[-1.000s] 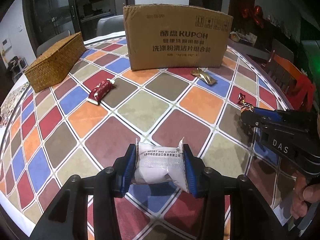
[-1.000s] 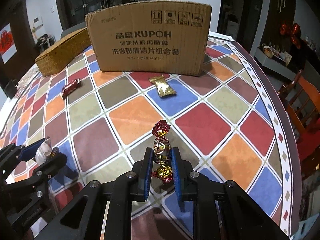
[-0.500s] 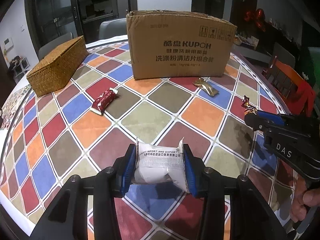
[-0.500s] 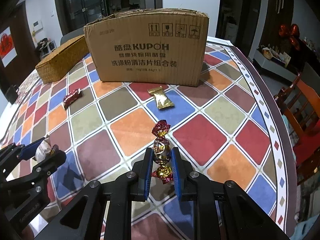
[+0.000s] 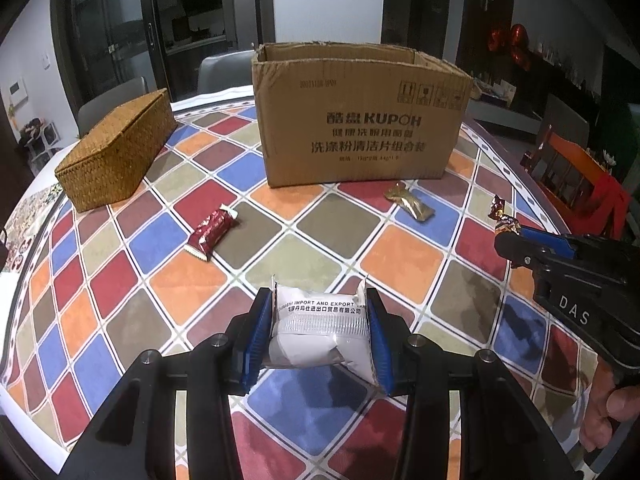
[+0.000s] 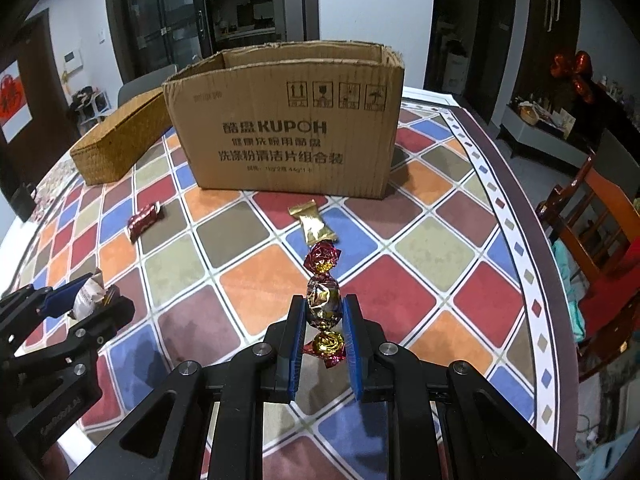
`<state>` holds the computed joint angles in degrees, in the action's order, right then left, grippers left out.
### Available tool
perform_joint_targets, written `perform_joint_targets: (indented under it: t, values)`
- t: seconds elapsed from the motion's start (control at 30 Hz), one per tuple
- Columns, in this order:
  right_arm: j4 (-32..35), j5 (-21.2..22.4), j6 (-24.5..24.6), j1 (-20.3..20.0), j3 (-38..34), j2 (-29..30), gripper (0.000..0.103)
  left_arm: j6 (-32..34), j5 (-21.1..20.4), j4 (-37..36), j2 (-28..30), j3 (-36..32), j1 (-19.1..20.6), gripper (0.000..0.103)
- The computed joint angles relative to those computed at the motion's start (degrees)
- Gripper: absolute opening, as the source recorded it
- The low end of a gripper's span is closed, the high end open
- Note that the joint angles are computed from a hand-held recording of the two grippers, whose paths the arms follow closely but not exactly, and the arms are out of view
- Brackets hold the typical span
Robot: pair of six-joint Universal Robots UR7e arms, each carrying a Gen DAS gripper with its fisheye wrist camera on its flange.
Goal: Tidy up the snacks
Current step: 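Carry the white packet and red-gold candy over the cardboard box with both tools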
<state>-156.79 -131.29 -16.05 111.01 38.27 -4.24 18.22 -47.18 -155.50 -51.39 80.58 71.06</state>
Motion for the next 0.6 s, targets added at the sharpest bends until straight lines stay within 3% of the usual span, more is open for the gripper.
perform_joint_targets:
  t: [0.6]
  values:
    - [-0.54,0.38,-1.54,0.70,-3.03,0.48,0.020,1.18,0.57,-0.75,0.87,-2.63,-0.98,0.045]
